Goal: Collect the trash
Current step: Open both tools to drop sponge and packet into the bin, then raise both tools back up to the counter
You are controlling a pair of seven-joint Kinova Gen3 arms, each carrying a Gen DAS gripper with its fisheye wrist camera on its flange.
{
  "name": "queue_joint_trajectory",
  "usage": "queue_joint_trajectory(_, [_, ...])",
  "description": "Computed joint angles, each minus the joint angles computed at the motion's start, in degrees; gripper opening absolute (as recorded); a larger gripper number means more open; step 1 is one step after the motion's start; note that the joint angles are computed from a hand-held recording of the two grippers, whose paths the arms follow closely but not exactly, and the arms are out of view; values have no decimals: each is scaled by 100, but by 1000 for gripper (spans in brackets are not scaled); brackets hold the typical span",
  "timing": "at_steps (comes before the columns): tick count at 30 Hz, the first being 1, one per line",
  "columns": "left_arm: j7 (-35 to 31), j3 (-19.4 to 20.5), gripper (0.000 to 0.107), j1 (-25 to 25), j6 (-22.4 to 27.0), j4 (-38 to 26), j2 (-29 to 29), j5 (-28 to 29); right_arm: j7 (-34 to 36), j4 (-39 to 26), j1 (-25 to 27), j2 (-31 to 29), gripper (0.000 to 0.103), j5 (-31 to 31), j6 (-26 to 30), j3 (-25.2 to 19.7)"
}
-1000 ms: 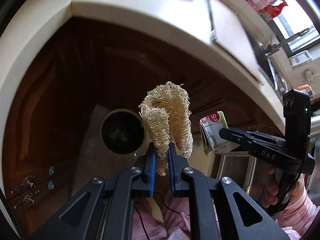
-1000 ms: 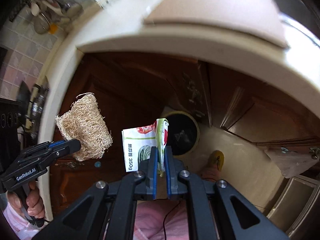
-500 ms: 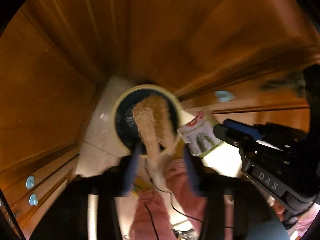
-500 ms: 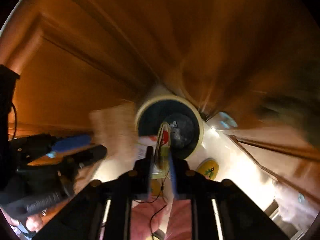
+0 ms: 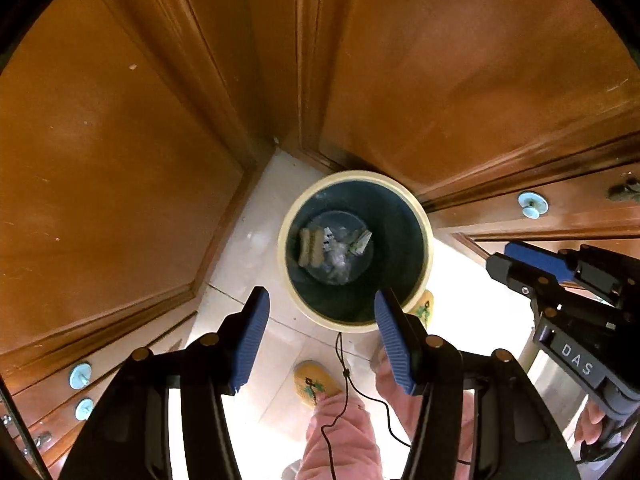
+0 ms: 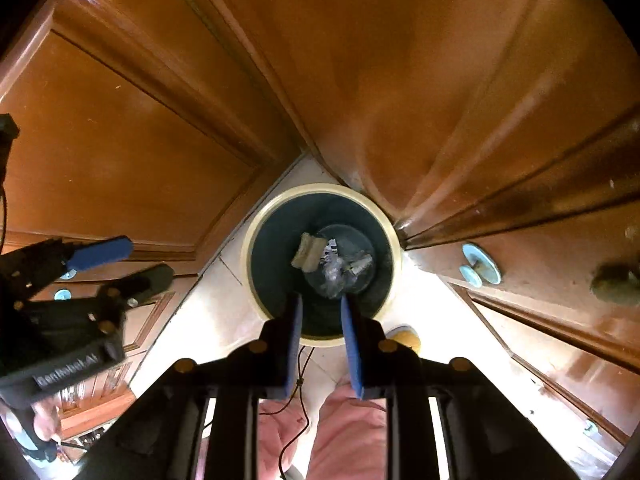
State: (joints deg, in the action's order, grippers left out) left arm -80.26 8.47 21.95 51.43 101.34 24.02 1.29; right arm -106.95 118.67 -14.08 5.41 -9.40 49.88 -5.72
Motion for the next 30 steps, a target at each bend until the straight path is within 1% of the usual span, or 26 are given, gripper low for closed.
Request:
queue_joint_trajectory(3, [-28,-23,53,-34,-137,100,-45,-23,-147,86,2,-39,21,24,-100,21])
queue_joint_trajectory(7, [-8,-19,53,-54,-185,126,-77,8,-269,155,35,-73,21,24,-166,43])
queue_joint_trajectory(9, [-73,-12,53,-102,-156,125,-119,14,-363,159,14,-68,21,45,-209,29])
queue_joint_trajectory(17, [-297,73,53,-191,113,31,-480,199,-578,100,-17,-380,21,117,11,1])
queue_joint_trajectory(22, [-281,118,53,-108,585,-222,-834,186,-878,-130,-51,-753,21,167,496,-50])
queue_joint_trajectory(25, [-400,162,53,-147,937,-449,-1162,295,-1122,-399,-77,-1065,21,228,922,-106])
queue_joint_trajectory(27, [-435,179,53,-122,1100,-567,-1364,265,-1258,-634,-83,-1267,21,269,1247,-143])
queue_joint_trajectory(30, [-554,213,53,-117,1488,-888,-1678,257,-1493,-1042,-84,-1531,21,358,1748,-220])
